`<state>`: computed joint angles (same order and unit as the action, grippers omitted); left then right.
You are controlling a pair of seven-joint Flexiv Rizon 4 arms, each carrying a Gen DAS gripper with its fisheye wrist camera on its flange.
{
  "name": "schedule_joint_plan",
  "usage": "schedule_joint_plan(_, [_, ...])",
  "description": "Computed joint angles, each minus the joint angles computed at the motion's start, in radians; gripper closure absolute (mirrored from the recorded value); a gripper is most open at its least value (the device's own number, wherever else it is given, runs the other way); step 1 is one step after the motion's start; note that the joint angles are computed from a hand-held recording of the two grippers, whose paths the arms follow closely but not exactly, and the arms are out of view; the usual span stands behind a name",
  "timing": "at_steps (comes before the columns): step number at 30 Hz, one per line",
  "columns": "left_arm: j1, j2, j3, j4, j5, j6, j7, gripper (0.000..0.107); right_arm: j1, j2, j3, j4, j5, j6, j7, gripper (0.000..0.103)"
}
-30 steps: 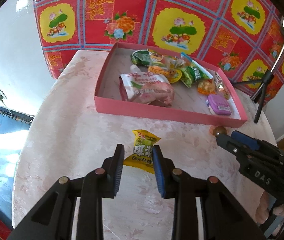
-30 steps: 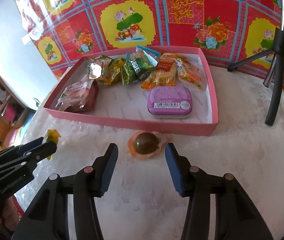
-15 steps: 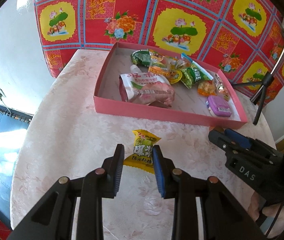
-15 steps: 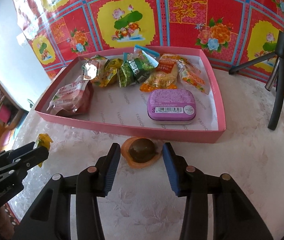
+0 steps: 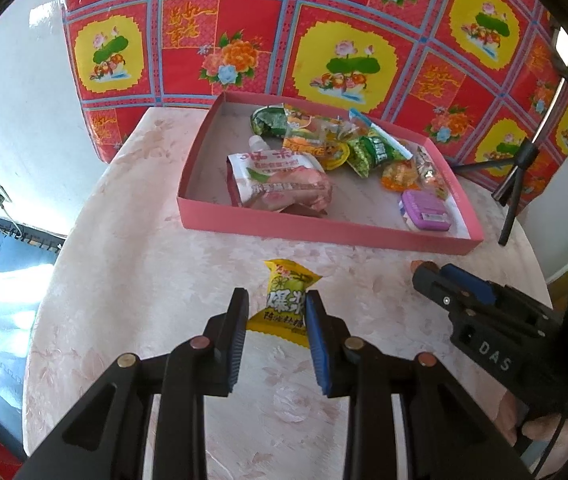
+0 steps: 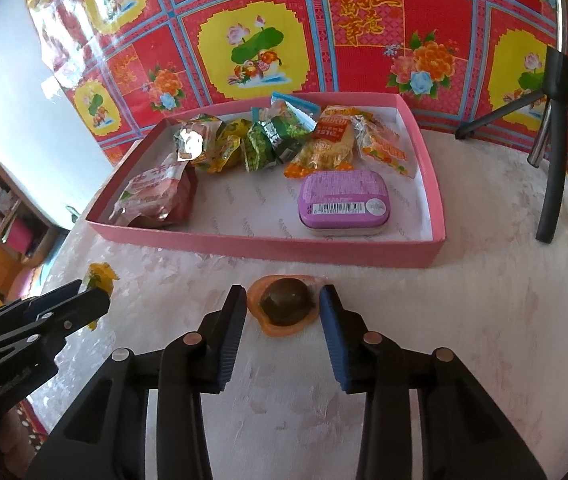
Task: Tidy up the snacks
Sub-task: 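Close right tool on the brown egg-shaped candy while left tool holds the packet, then carry the candy with right tool while left tool carries the packet into the box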
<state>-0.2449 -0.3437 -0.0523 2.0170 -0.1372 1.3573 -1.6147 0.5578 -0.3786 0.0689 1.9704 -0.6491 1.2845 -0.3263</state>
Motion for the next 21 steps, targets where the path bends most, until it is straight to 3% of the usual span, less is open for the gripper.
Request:
schedule_joint_plan(12, [0.008, 0.003, -0.020, -0.006, -0.020, 0.014, 0.040, 0.077, -0.002, 0.053, -0.020, 0.049, -0.083, 0.055, 0.070, 0.064])
schedule_joint_plan(21, [0.015, -0.024, -0.053, -0.047, -0.057, 0.027, 0.093, 0.077, -0.018, 0.044, -0.010, 0.025, -0.081, 0.060, 0.035, 0.064])
